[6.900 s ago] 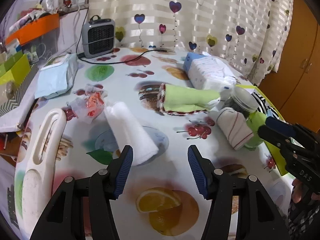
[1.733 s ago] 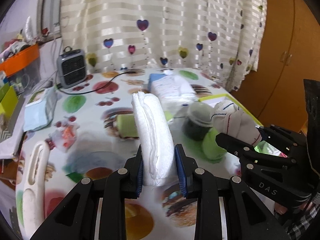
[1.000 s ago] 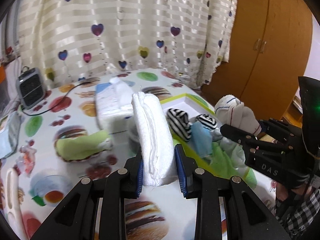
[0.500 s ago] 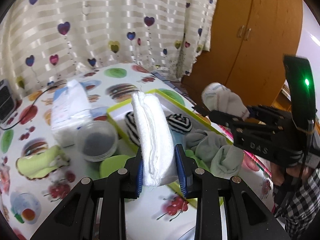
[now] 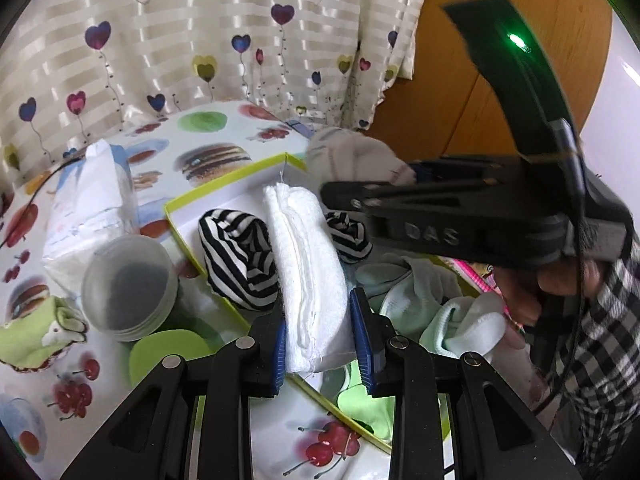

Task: Organize soft objects
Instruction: 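Lower the cloth and sock into the tray and open both grippers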

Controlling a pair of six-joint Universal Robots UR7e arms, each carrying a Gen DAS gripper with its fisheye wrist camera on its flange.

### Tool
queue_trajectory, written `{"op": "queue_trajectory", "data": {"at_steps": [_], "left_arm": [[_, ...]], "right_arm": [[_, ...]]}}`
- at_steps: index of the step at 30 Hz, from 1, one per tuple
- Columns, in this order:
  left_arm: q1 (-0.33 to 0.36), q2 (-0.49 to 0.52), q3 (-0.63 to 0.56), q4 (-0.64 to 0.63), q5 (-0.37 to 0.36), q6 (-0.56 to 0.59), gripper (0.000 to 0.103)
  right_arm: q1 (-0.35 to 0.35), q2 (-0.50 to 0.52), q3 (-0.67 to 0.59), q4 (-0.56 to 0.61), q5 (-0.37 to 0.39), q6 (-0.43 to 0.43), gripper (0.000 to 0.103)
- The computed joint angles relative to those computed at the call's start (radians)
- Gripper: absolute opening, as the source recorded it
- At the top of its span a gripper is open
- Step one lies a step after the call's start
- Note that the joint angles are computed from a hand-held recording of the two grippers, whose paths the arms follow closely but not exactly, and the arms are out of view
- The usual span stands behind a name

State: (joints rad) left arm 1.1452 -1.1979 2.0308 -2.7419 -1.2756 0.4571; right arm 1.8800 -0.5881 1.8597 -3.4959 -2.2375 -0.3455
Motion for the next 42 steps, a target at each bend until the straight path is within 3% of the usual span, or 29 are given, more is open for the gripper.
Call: {"op": "queue_trajectory", "data": {"at_steps": [13,42], "left_arm": [[0.003,0.037,-0.013,-0.004,0.036,0.011,0.028],[-0.009,0.008,0.013,-0.016,0.048,0.006,0.056]], "right_arm": [[-0.041,0.029,-0.093,0.167,0.003,-0.033,0.043],[-0.017,0.027,-0.066,0.1,-0.021,-0.066,0.049]]}}
